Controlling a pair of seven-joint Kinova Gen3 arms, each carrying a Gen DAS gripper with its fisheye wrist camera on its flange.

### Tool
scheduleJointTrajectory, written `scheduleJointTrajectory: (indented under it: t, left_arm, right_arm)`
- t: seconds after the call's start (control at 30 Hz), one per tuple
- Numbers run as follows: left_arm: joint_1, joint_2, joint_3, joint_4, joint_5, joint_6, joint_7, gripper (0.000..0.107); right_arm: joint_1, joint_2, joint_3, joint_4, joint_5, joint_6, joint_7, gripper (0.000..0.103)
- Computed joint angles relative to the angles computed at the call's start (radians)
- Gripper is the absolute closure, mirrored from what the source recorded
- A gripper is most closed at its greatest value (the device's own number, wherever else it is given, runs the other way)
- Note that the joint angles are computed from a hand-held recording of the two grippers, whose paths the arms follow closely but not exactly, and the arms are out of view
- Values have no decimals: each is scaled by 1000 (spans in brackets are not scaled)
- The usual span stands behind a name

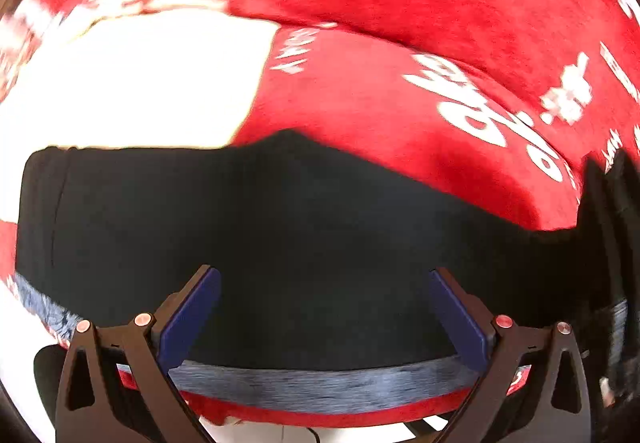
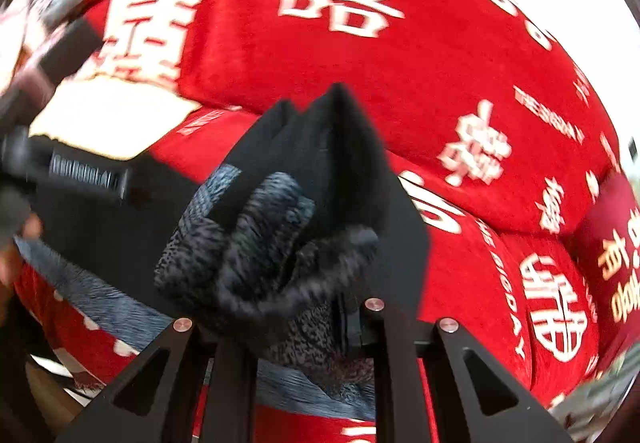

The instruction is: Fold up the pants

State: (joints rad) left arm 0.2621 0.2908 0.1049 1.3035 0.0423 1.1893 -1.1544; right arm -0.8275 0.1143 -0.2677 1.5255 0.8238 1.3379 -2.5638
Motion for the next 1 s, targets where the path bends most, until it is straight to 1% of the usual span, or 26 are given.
scheduleJointTrajectory:
  t: [0.07,0.1,0.23,0.33,0.47,0.5,0.53,0.57,0.6,0.67,0.73,0.8,0.87,0.9,0.93,1.0]
  left_arm:
    - [-40,-13,-11,46,42,0,-17,4]
    - [-67,-6,-12,49,59,-4,-35,4]
    - [-97,-45,-17,132,87,-35,-65,4]
    - [-113,-69,-24,158,90,-59,-70,4]
    - [-138,-65,-30,158,99,-65,-81,4]
    - [-143,-65,-31,161,102,-67,-86,4]
    - [-147,-65,-31,164,106,-68,-90,4]
    - [-150,-67,-31,169,109,-70,-91,4]
    - [-153,-68,-30,173,115,-74,-94,4]
    - [-159,-69,-30,176,125,-79,-97,4]
    - [-166,-74,-34,174,131,-83,-92,4]
    - [-167,-74,-36,164,126,-86,-81,4]
    - [-165,-80,-41,154,110,-83,-65,4]
    - [-167,-85,-40,150,109,-78,-65,4]
    - [-166,-88,-37,142,104,-70,-69,4]
    - [-147,-91,-26,123,83,-52,-73,4]
  right_arm:
    - [-41,65,-13,-28,40,22,14,87]
    - [-61,100,-13,-46,51,33,31,87]
    - [-116,205,13,-107,21,29,101,87]
    - [-155,259,41,-145,2,28,142,87]
    - [-206,307,91,-183,4,56,163,87]
    - [-208,312,103,-189,-10,56,163,82]
    - [-208,316,109,-199,-23,55,171,79]
    - [-203,318,112,-213,-45,54,188,63]
    - [-200,320,114,-228,-57,58,202,40]
    - [-230,295,127,-207,-33,41,189,21]
    - [-235,258,115,-184,-31,9,197,21]
    - [-225,204,100,-159,-65,-33,206,21]
    - [-224,140,114,-119,-111,-88,205,20]
    - [-202,94,103,-87,-136,-124,191,20]
    - [-161,47,81,-65,-172,-145,168,20]
    - [-78,-45,68,3,-254,-217,135,18]
